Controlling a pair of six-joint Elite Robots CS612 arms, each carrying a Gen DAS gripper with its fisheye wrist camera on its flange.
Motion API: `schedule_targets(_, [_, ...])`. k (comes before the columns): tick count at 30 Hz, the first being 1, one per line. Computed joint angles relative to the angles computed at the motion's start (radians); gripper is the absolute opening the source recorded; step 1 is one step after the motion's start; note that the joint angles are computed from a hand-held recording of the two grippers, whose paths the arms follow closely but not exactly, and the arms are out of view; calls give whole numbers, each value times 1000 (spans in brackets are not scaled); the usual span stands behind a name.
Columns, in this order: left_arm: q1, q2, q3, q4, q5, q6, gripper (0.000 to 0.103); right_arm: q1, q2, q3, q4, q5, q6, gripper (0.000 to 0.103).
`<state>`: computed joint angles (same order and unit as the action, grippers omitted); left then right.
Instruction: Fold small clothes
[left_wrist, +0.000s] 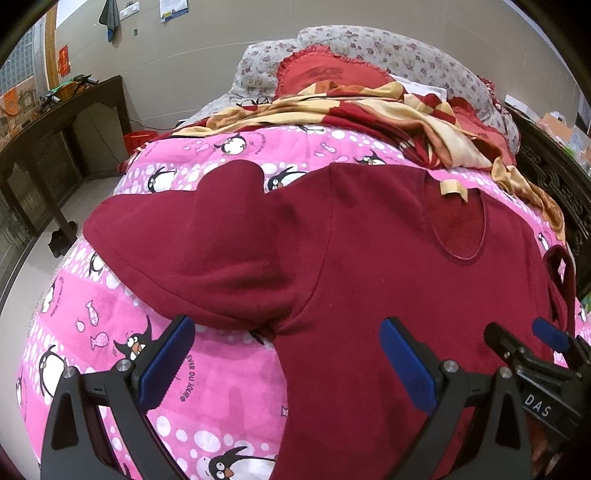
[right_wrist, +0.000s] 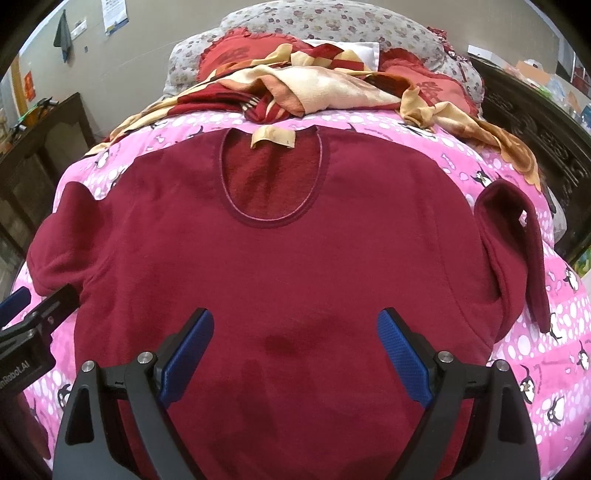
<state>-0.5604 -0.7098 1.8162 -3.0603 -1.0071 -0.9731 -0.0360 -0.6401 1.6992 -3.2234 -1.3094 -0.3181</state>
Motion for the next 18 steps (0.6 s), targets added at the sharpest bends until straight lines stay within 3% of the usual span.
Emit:
schedule_targets(8, [16, -17, 30, -40, 5, 8, 102, 7, 1, -5, 16, 0, -11, 100])
schedule_targets(14, [61, -55, 87, -39, 48, -41, 102, 12, 2, -8, 20, 13, -24, 100])
schedule_targets(18, [104, -76, 129, -2, 86, -122, 102, 15, 2, -9, 28, 19, -26, 100])
